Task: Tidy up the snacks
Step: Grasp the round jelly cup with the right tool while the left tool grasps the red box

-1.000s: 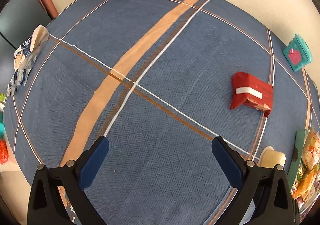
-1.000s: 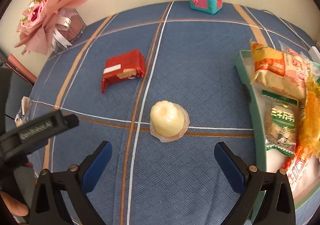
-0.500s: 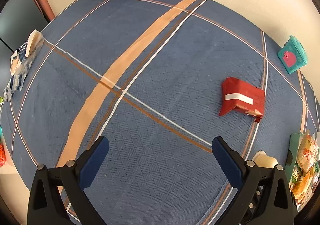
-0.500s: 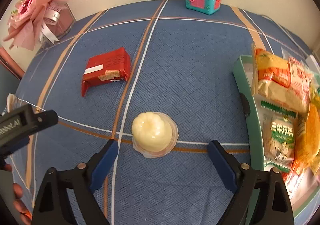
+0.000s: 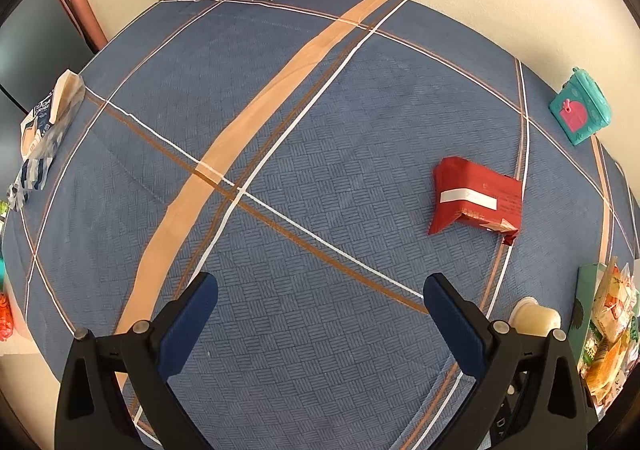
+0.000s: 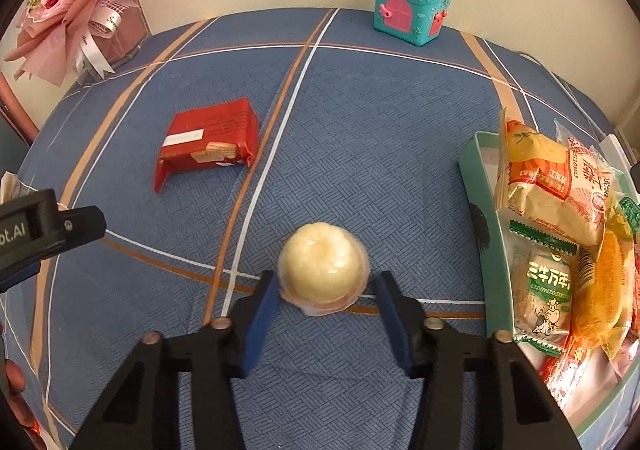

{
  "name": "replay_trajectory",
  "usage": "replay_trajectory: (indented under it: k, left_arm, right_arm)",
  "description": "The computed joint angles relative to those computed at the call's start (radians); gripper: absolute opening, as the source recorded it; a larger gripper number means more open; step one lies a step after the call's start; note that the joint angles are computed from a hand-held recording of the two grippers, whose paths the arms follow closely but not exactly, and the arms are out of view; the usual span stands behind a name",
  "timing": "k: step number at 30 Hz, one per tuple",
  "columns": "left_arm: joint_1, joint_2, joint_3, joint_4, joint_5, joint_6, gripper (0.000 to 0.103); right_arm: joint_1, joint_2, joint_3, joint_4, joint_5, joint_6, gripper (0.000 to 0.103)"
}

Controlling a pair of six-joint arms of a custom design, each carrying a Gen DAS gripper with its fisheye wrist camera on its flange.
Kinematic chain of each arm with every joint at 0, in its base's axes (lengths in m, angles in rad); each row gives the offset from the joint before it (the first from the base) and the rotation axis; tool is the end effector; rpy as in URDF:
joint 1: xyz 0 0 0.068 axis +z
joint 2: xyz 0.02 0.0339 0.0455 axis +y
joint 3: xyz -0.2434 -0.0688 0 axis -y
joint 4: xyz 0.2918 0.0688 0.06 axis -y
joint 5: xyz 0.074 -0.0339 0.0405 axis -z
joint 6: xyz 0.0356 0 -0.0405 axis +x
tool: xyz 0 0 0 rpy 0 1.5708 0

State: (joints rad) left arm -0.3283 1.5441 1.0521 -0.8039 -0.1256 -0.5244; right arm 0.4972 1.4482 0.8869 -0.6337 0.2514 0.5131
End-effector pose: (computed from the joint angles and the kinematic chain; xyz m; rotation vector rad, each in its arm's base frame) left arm 0.3126 -0.1018 0.1666 -0.3026 2.8239 0.0001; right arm 0.2758 0.1396 0.1496 0.0861 2.6925 -0.0500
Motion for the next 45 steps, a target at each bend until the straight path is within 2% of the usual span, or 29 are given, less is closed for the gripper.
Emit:
replay_trajectory:
  k: [6, 8, 10, 14, 31, 34, 35, 41, 45]
  left_arm:
    - [-0.004, -0.011, 0.010, -0.015, 0.007, 0.000, 0.102]
    - [-0.011, -0.017, 0.013, -0.017, 0.008, -0.003, 0.102]
    - [-0.014, -0.014, 0.021, -0.014, 0.010, -0.004, 0.102]
    - [-0.014, 0.002, 0.042, -0.008, 0.025, -0.002, 0.102]
    - [-0.042, 0.096, 0.128, 0.071, 0.112, -0.007, 0.102]
    - [-0.050, 0.119, 0.145, 0.087, 0.127, -0.002, 0.102]
    - [-0.054, 0.130, 0.154, 0.091, 0.129, 0.000, 0.102]
    - [-0.072, 0.180, 0.188, 0.122, 0.144, 0.008, 0.102]
    - [-0.083, 0.217, 0.215, 0.137, 0.142, 0.019, 0.102]
  right_arm:
    - [-0.014, -0.005, -0.003, 0.005, -0.011, -0.004, 0.047]
    - [-0.032, -0.057, -0.034, -0.008, -0.027, -0.013, 0.046]
    - [-0.041, -0.070, -0.040, -0.010, -0.033, -0.014, 0.041]
    - [-0.061, -0.083, -0.042, -0.010, -0.059, -0.008, 0.041]
    - [-0.093, -0.131, -0.027, 0.033, -0.043, -0.032, 0.034]
    - [-0.108, -0.133, -0.020, 0.049, -0.056, -0.042, 0.026]
    - [-0.111, -0.133, -0.016, 0.052, -0.060, -0.046, 0.020]
    - [-0.131, -0.106, -0.003, 0.075, -0.116, -0.071, 0.019]
    - [-0.122, -0.100, 0.000, 0.074, -0.114, -0.078, 0.019]
